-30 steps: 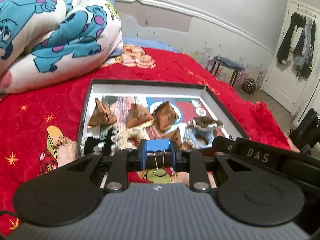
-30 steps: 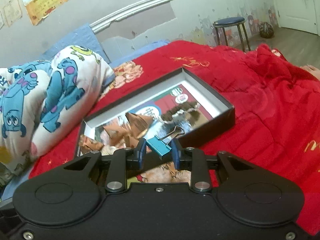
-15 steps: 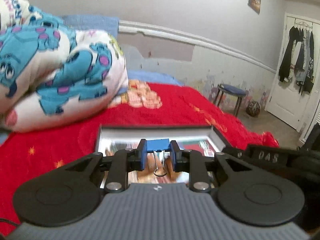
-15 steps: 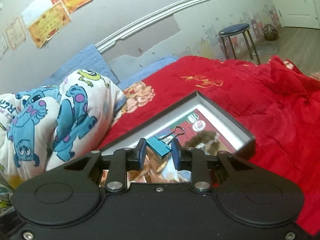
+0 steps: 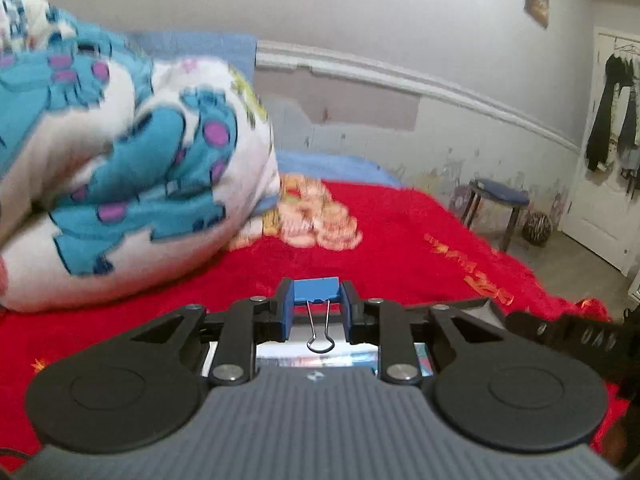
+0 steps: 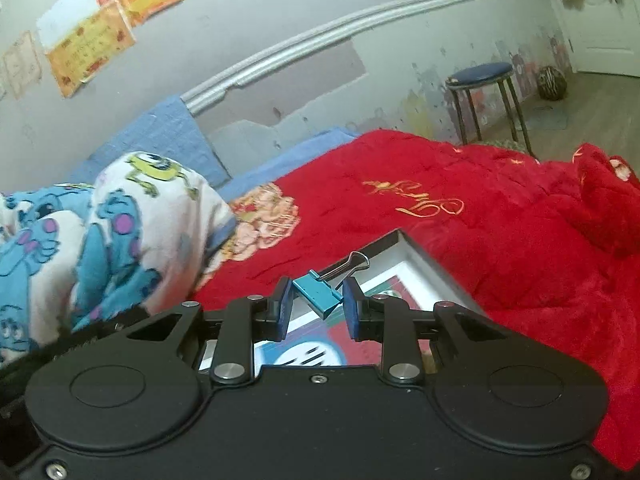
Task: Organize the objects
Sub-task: 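Lower the binder clip onto the textbook and open left tool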
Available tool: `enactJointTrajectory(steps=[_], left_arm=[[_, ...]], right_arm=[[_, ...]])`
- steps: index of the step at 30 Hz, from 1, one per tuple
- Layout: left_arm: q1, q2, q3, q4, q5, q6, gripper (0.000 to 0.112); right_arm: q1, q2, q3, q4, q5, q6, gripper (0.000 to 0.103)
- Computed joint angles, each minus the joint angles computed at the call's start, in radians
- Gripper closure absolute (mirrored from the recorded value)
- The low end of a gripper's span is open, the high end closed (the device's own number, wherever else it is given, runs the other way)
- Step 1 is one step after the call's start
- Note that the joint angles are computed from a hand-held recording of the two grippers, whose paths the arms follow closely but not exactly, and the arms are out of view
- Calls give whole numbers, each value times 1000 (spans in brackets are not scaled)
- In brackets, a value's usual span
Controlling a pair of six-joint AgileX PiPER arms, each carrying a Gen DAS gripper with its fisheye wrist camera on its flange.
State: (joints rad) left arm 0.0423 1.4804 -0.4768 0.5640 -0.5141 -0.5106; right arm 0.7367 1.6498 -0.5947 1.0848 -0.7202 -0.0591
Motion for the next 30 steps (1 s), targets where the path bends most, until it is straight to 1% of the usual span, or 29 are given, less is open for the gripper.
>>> enactJointTrajectory(steps=[2,3,4,6,7,8,10,12,14,17,18,20,25,27,30], left_arm=[[19,72,-33,46,1,-29,84],[24,95,-41,61,2,-37,84],[26,119,-41,48,-6,-24,84],[18,157,-51,28,0,-1,84],[8,167,-51,4,7,20,84],[-7,173,-48,-44,20,58,84],[-24,176,-47,-73,39,85,84],[-39,175,-42,-120,54,134,84],[-50,174,-45,-156,74,172,84],[-44,163,-45,-125,85,145,84],[-47,162,-49,-135,91,150,84],[-49,159,-48,-138,94,152,84],[-54,170,-59,-135,111,144,84],[-54,173,-63,-105,121,113,84],[-64,172,-63,-124,130,128,84]], right_arm=[[-85,28,-13,-131,66,77,77],[-112,42,-26,-158,92,90,77],[-139,58,-35,-202,111,127,77],[-186,89,-39,-347,134,257,77],[-196,104,-50,-368,146,271,77],[-198,122,-71,-363,168,244,77],[-187,141,-104,-306,205,142,77],[-154,163,-130,-224,210,42,77],[-143,183,-146,-204,220,16,77],[-130,208,-169,-194,237,-9,77],[-126,213,-177,-184,242,-28,77],[-106,215,-188,-129,245,-94,77],[-111,223,-203,-108,273,-120,77],[-116,227,-204,-114,281,-117,77],[-121,237,-208,-114,292,-110,77]])
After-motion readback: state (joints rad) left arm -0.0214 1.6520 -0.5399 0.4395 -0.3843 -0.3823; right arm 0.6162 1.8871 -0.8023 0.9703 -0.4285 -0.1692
